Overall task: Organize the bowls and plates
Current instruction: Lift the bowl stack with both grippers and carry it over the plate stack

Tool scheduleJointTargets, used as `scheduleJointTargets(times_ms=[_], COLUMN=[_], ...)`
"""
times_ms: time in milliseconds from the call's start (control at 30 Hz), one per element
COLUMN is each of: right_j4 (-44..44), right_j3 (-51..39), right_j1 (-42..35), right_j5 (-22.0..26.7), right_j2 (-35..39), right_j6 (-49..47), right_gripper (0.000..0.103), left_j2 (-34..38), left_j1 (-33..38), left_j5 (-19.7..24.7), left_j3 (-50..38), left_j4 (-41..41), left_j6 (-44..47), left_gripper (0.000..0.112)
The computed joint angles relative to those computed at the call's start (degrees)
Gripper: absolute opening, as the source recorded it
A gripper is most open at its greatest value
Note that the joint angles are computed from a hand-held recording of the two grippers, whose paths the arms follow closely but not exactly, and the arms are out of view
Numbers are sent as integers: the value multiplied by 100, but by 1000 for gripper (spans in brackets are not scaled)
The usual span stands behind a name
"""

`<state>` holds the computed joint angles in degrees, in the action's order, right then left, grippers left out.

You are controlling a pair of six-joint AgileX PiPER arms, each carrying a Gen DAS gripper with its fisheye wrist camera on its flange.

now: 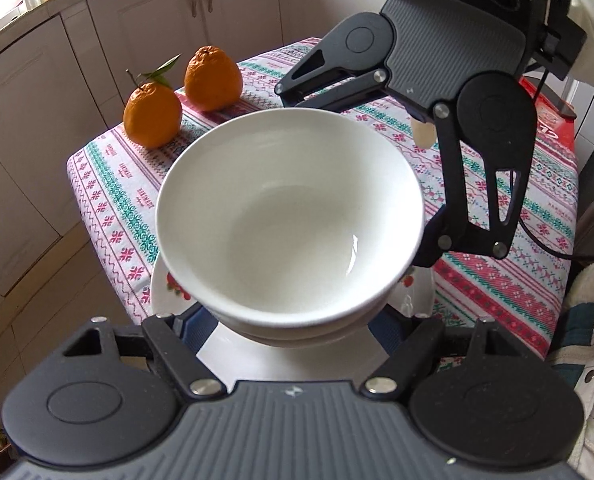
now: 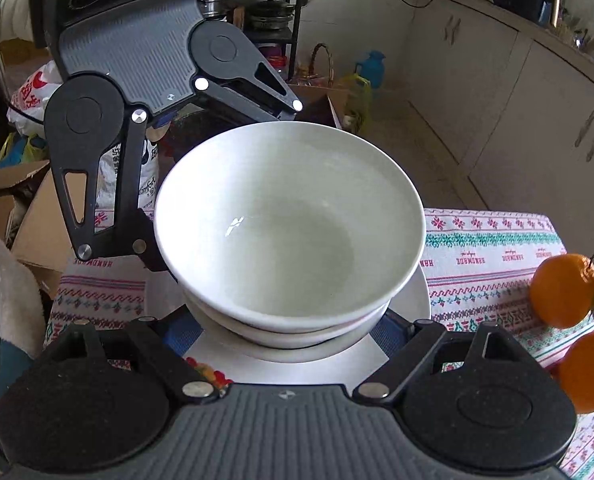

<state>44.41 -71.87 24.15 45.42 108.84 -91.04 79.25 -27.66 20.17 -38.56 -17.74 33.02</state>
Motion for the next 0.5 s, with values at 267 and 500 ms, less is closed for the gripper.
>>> scheduleJointTargets(times_ms=[267,500], right_j4=[-13,104], right_j3=[-171,-351], right_j1=[-37,-143], right_j5=[121,278], right_j2=[130,336], right_j6=[171,225], right_gripper=[91,91], left_j2=[119,90], left_j1=[157,155], left_j5=[-28,-97], left_j3=[-19,27], left_j4=[-547,-643], left_j6=[621,714], left_gripper=[81,81])
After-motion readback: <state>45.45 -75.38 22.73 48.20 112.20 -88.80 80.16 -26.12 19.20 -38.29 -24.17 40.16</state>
